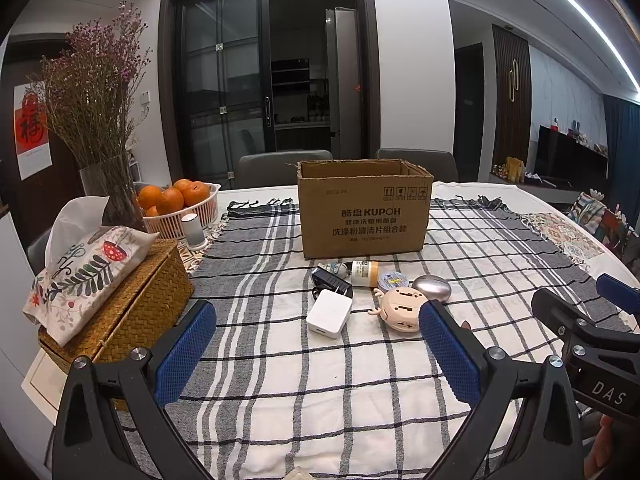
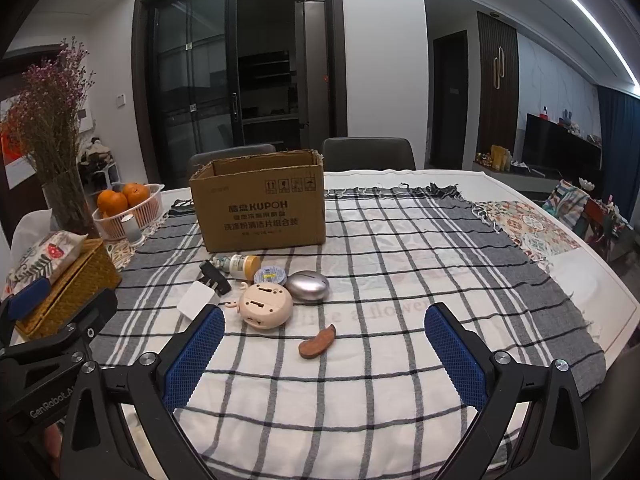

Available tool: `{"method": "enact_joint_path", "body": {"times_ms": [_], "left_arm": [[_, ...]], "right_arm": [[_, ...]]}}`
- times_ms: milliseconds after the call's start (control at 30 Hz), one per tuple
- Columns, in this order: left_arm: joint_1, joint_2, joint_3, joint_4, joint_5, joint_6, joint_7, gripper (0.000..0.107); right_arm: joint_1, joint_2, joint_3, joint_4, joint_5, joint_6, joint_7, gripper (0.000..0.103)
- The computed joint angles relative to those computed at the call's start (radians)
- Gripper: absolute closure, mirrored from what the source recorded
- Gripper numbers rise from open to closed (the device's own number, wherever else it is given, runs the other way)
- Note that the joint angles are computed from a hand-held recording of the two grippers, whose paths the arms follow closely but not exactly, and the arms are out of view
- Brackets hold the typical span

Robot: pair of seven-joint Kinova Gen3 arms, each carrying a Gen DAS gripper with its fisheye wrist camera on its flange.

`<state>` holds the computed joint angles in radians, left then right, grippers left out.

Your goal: Organize rigid objects

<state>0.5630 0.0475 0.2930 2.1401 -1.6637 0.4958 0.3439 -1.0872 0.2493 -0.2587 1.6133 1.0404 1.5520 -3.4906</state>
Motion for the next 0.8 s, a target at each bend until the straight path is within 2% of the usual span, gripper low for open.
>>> {"method": "enact_joint_path", "body": {"times_ms": [800], "left_arm": [[0.001, 0.001, 0.001, 0.002, -0.010, 0.003, 0.004, 0.004]], "right_arm": [[-0.001, 0.000, -0.001, 0.001, 0.005, -0.003, -0.001, 0.002]]}}
